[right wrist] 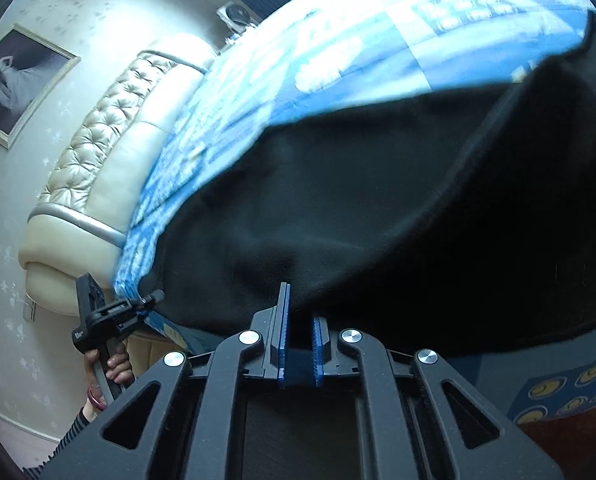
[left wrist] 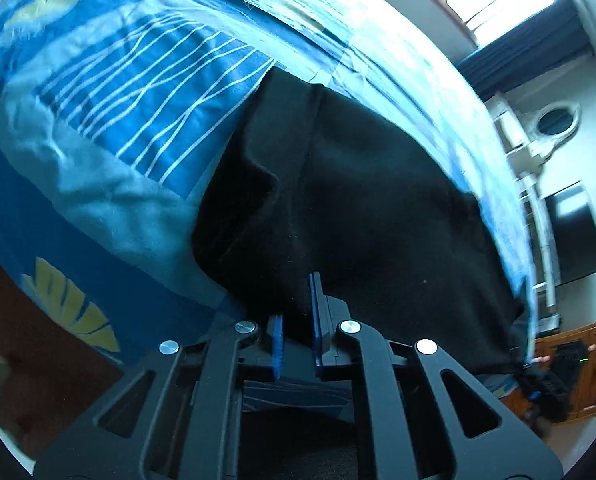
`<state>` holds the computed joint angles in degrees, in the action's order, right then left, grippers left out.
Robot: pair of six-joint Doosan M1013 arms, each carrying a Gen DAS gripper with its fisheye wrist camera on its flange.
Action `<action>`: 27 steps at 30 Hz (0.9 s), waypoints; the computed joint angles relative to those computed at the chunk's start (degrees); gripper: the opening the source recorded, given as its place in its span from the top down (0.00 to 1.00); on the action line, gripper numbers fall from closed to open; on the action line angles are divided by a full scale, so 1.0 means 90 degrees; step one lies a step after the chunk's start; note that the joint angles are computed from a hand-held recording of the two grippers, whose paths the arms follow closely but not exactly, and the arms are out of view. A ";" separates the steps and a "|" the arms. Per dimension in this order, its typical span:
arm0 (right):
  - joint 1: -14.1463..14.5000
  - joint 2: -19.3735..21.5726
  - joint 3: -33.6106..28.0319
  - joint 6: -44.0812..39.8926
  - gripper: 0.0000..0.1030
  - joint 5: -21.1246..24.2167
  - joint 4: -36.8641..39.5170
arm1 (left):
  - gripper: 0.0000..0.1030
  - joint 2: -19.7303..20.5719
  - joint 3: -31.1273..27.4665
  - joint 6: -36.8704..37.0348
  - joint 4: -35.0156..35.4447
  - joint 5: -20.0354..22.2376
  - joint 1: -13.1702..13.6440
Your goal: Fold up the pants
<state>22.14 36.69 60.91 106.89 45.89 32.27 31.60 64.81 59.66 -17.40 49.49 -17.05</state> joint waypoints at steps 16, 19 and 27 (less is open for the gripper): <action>-0.0344 -0.0501 0.0354 0.0204 0.70 0.0075 -0.0773 | 0.40 -0.0276 -0.0121 -0.0255 0.1587 0.0017 -0.0235; -0.0600 -0.0620 0.0256 0.1000 0.65 -0.0128 -0.1708 | 0.31 -0.0237 -0.0294 -0.0477 0.1661 -0.0028 -0.0257; -0.1305 0.0508 -0.1827 0.3685 0.54 0.1566 -0.3991 | 0.27 0.0323 -0.1055 -0.0554 0.1411 0.0256 -0.0417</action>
<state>10.39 41.26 44.46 140.05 59.98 -3.65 34.50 55.31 54.67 -4.70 51.79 -20.80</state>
